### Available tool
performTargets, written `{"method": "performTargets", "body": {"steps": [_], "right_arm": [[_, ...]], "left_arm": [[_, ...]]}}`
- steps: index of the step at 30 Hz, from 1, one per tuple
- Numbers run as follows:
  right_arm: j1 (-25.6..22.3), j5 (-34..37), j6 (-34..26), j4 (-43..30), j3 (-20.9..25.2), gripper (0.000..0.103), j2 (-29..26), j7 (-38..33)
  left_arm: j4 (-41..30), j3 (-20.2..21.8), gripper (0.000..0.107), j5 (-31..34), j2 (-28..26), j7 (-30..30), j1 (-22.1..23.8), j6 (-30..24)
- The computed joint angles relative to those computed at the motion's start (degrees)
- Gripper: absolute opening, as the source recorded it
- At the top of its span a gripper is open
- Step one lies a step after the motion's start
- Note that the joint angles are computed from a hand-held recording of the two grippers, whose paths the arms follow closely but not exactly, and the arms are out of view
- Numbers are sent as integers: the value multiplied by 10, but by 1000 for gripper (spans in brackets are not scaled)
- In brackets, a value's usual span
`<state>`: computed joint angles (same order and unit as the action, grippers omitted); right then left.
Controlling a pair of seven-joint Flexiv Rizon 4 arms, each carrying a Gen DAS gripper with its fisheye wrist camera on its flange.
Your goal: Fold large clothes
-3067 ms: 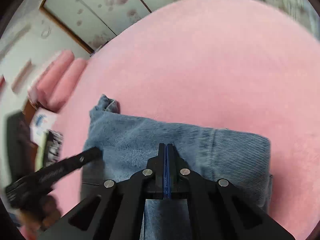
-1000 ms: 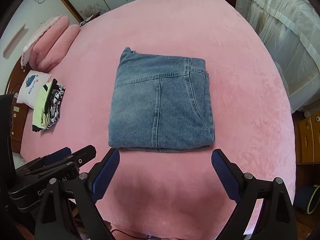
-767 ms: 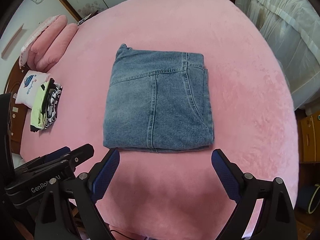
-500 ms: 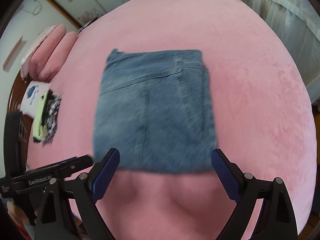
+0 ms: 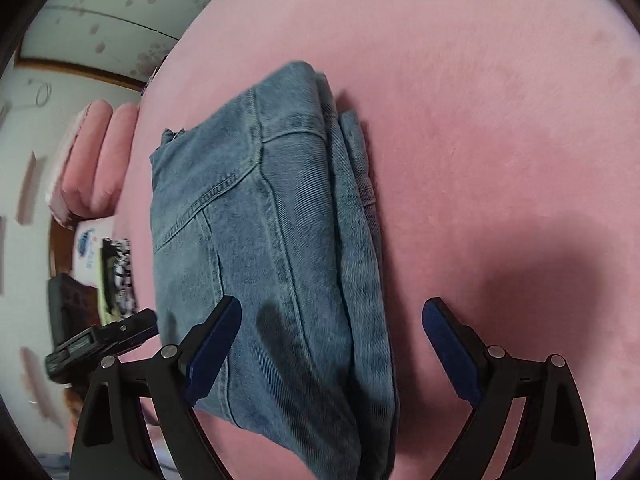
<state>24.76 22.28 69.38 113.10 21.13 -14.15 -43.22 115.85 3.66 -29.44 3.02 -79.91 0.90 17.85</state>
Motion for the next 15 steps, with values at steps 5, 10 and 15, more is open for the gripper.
{"method": "performTargets", "body": {"steps": [5,10,15], "right_arm": [[-60,122,-7,-64,51,92,-52,-159],[-69,150,-56,-126,47,70,-95,-219],[-34,93,-57,-117,15,41,-85,-178]], "left_arm": [[-10,-7,67,-16,-42,25,3,17],[0,-10,68,-43,-53,26,2,48],[2,-16,62,-15,-45,-16,-8,72]]}}
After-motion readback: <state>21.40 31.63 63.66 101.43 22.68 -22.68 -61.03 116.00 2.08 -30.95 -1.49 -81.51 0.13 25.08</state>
